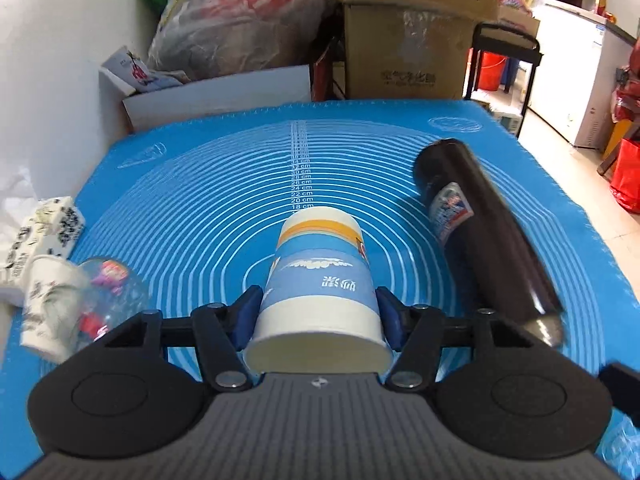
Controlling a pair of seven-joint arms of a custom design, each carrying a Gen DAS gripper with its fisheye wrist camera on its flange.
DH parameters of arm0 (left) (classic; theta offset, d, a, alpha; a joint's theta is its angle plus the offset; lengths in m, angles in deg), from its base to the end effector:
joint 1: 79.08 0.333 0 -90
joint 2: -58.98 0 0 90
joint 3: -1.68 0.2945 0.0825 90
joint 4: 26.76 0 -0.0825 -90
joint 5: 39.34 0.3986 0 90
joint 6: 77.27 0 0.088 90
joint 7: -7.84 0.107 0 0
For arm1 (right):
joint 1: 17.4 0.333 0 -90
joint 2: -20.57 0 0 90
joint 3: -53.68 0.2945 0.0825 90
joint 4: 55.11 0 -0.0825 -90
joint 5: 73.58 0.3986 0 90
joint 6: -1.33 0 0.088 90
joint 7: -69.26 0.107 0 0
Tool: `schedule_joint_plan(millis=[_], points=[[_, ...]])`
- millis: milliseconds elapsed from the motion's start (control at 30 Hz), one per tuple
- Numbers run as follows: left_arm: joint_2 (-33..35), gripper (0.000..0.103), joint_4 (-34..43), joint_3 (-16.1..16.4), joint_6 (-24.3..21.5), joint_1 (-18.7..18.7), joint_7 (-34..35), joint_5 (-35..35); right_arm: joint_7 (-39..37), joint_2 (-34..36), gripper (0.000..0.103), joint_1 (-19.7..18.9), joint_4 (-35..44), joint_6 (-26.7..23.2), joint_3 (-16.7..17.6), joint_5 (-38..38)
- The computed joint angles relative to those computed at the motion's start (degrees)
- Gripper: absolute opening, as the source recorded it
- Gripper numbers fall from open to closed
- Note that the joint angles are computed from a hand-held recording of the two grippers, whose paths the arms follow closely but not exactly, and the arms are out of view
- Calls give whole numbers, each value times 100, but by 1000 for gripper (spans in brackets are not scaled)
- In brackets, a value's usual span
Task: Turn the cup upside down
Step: 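Lift the paper cup with the left gripper and pass it toward the right gripper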
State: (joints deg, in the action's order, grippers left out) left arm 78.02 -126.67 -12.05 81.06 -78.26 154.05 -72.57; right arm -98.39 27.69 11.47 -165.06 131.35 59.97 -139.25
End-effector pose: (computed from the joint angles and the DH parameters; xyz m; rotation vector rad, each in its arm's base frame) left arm 0.6854 -0.1161 0.4348 -1.0860 2.3261 -0.9230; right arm 0.5272 0.3408 0.4359 -1.2359 2.0563 -0.9966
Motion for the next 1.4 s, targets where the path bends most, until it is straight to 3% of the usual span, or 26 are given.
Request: schedule_joint_plan(millis=[200, 467, 867, 967, 1033, 1100, 1400], points=[[-910, 62, -929, 5, -348, 321, 829, -968, 102, -140, 103, 177, -78, -255, 168, 51], [-1803, 62, -1965, 508, -633, 98, 1757, -1883, 277, -261, 103, 357, -226, -363, 357, 217], [-1687, 64, -2149, 693, -582, -73, 1206, -1178, 241, -262, 103, 474, -257, -462, 411, 467], [-1677, 65, -2173, 667, -550, -61, 1368, -1269, 219, -235, 103, 471, -251, -440, 397, 511], [-1677, 69, -2190, 659, -536, -64, 1408, -1252, 204, -212, 103, 468, -245, -419, 386, 543], [-1688, 80, -2213, 652, -530, -61, 1517, -1330, 203, -201, 103, 465, -251, -392, 374, 557], [-1645, 82, -2130, 665, -587, -43, 1542, -1420, 151, -140, 103, 499, -171, -418, 356, 531]])
